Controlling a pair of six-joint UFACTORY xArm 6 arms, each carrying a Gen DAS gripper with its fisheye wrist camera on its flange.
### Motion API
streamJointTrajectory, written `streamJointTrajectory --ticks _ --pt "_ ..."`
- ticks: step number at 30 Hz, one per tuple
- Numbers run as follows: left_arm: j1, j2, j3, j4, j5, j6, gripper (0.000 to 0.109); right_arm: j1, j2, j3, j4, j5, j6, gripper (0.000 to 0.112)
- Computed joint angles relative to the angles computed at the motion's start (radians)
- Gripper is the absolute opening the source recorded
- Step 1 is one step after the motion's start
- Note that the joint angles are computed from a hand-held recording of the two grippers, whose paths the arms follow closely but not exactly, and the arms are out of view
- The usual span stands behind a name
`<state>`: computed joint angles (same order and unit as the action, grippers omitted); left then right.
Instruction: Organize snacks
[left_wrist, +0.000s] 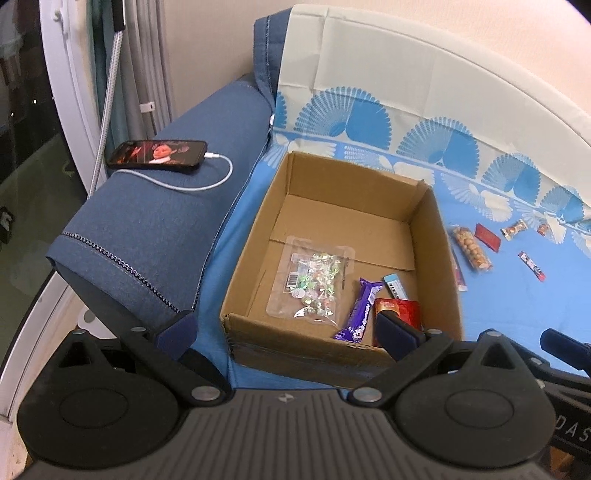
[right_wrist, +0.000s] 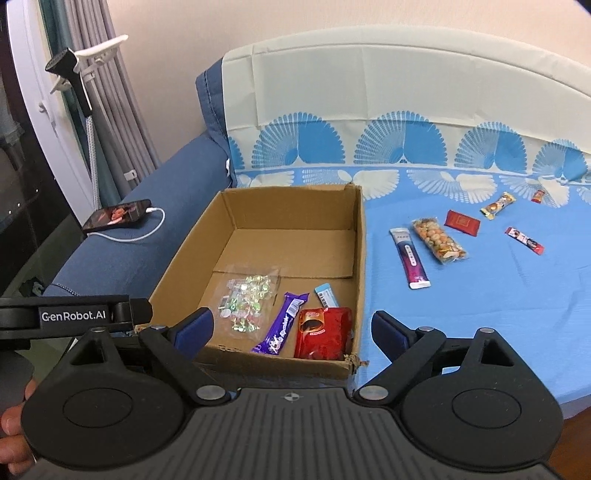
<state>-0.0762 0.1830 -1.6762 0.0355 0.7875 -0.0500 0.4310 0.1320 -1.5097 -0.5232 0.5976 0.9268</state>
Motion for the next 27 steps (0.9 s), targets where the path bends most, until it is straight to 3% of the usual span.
streamJointTrajectory --ticks 27 --pt "-0.018 -0.028 0.032 0.053 -0.004 -0.013 0.103 -0.019 -0.043 0.069 0.023 -0.052 0.018 0.094"
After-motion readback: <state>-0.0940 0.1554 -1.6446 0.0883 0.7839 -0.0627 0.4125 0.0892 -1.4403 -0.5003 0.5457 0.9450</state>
